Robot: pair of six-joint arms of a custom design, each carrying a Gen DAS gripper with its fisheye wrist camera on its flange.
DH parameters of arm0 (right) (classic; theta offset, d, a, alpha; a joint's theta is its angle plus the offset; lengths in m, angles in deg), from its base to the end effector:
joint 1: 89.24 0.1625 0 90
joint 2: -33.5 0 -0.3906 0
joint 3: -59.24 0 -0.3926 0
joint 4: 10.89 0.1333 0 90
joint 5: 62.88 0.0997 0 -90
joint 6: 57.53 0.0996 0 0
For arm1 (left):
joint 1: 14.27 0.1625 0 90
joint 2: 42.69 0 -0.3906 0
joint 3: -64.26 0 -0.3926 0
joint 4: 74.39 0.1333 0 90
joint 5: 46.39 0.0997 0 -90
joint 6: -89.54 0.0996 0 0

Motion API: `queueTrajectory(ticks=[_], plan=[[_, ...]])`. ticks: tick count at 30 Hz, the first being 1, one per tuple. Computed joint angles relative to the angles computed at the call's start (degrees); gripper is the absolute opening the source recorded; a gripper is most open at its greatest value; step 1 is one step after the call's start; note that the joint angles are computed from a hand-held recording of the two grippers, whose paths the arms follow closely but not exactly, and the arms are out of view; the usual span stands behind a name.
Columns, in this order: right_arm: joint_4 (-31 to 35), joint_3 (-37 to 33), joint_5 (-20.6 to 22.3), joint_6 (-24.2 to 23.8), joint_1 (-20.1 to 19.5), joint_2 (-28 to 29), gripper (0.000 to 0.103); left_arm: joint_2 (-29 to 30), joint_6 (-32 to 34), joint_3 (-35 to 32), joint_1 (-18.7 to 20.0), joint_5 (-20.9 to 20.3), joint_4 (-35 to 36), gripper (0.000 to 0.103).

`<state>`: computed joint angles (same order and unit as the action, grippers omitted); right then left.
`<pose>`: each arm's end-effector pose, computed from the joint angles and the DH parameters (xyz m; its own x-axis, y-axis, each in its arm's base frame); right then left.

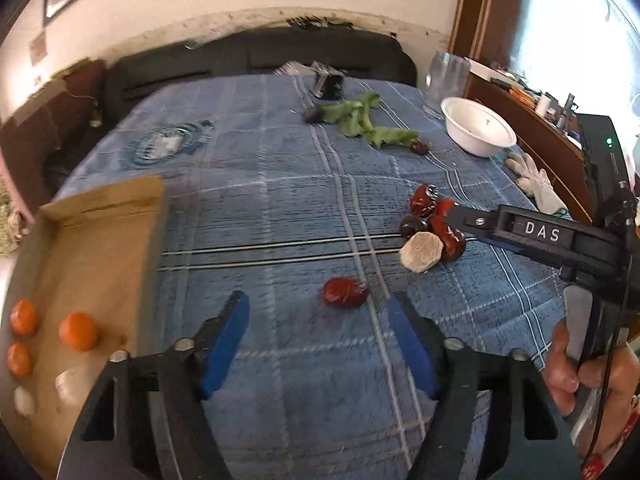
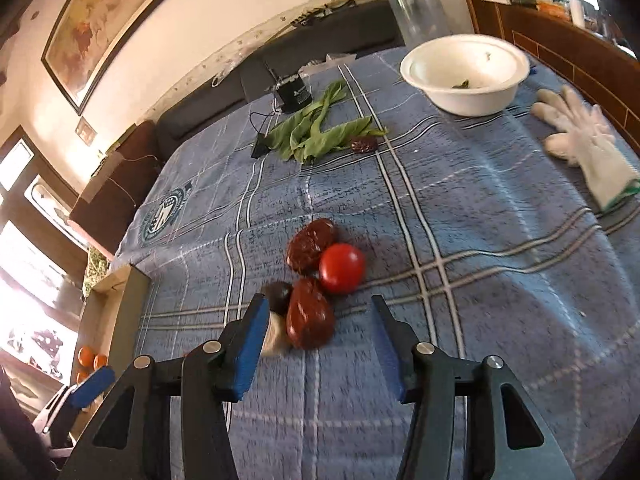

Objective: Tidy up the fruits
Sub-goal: 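Grasp a red date with the left tool while the right tool grasps another red date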

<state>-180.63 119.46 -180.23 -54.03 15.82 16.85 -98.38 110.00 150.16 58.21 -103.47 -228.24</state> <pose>0.2902 -0.7414 -0.0088 -0.9392 0.0786 0.3342 -0.1527 0.7762 -0.6117 -0.0286 -0.7132 0.2732 -0.7473 0.2453 -0.6176 0.5463 0.7559 -0.3609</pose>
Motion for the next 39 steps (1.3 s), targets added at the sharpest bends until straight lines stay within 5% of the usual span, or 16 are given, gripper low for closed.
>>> queueTrajectory(ticks=[7,9,10,12,18,39], plan=[[1.06,-0.80,1.89,-0.48,-0.85,0.95,0.055,4.89,-1.57,-6.84,2.44,-4.17,7.06,0.038],[0.80,-0.32,3.29,-0.43,-1.23,0.58,0.048,4.86,-0.08,-6.18,2.51,-4.95,5.66,0.030],[0.98,0.19,4.80,-0.09,-1.61,0.18,0.037,4.72,0.38,-5.66,2.64,-5.59,4.66,0.030],[1.17,1.15,7.56,1.14,-2.39,-0.56,0.033,4.61,0.68,-5.22,2.84,-6.29,3.63,0.030],[-0.53,3.01,9.40,2.32,-3.12,-1.54,0.033,4.36,-1.16,-5.85,3.97,-10.01,4.14,0.030],[-5.15,5.98,8.95,-0.30,-2.00,-2.72,0.032,3.29,-0.16,-3.64,3.54,-8.94,-0.56,0.030]])
